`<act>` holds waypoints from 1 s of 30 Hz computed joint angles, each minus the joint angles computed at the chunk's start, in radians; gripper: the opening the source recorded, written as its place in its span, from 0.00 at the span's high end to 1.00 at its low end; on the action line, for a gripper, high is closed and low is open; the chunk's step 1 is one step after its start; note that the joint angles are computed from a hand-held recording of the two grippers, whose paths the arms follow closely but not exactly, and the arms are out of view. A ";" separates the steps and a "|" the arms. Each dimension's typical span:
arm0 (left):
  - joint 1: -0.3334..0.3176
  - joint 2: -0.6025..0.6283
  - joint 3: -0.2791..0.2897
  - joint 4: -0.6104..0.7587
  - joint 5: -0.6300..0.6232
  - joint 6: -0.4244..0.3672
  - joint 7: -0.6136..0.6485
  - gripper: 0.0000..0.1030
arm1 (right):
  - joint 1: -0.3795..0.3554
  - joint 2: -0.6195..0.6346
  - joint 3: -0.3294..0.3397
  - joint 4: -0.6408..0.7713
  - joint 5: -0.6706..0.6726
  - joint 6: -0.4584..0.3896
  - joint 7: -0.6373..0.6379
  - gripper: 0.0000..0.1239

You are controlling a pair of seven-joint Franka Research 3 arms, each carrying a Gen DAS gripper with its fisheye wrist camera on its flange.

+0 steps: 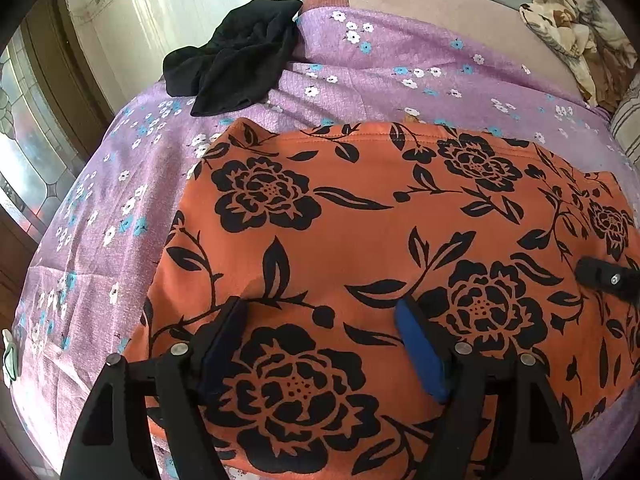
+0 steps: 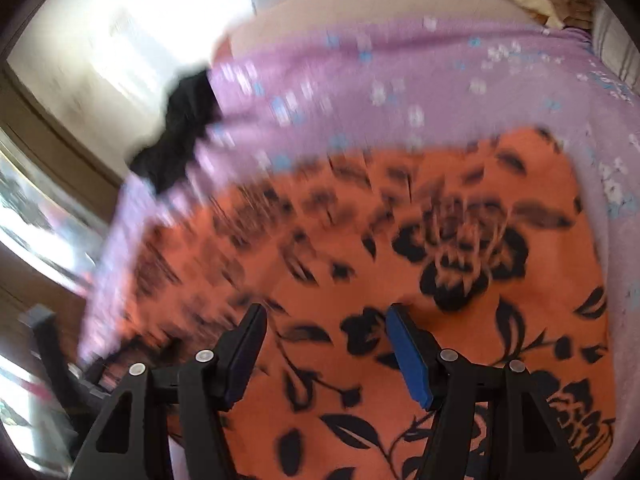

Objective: Fold small clothes

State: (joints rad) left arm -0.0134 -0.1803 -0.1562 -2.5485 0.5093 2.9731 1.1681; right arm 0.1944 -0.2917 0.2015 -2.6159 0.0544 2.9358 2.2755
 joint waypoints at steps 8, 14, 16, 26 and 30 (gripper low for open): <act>-0.013 -0.007 0.013 0.000 -0.037 -0.006 0.030 0.22 | 0.026 -0.024 -0.001 -0.022 -0.007 0.087 -0.012 0.50; 0.129 -0.057 -0.059 -0.011 0.127 0.036 -0.143 0.22 | 0.033 -0.024 0.035 -0.016 0.041 0.197 -0.078 0.50; 0.164 -0.054 -0.070 0.003 0.186 0.022 -0.197 0.22 | 0.045 -0.008 0.037 -0.001 0.058 0.179 -0.104 0.50; 0.074 -0.029 -0.002 0.027 0.185 -0.069 -0.177 0.20 | 0.049 0.021 0.020 0.048 -0.015 0.000 -0.049 0.51; 0.058 -0.049 0.014 0.006 0.125 -0.032 -0.133 0.20 | -0.026 -0.083 0.038 -0.023 -0.026 -0.003 0.051 0.51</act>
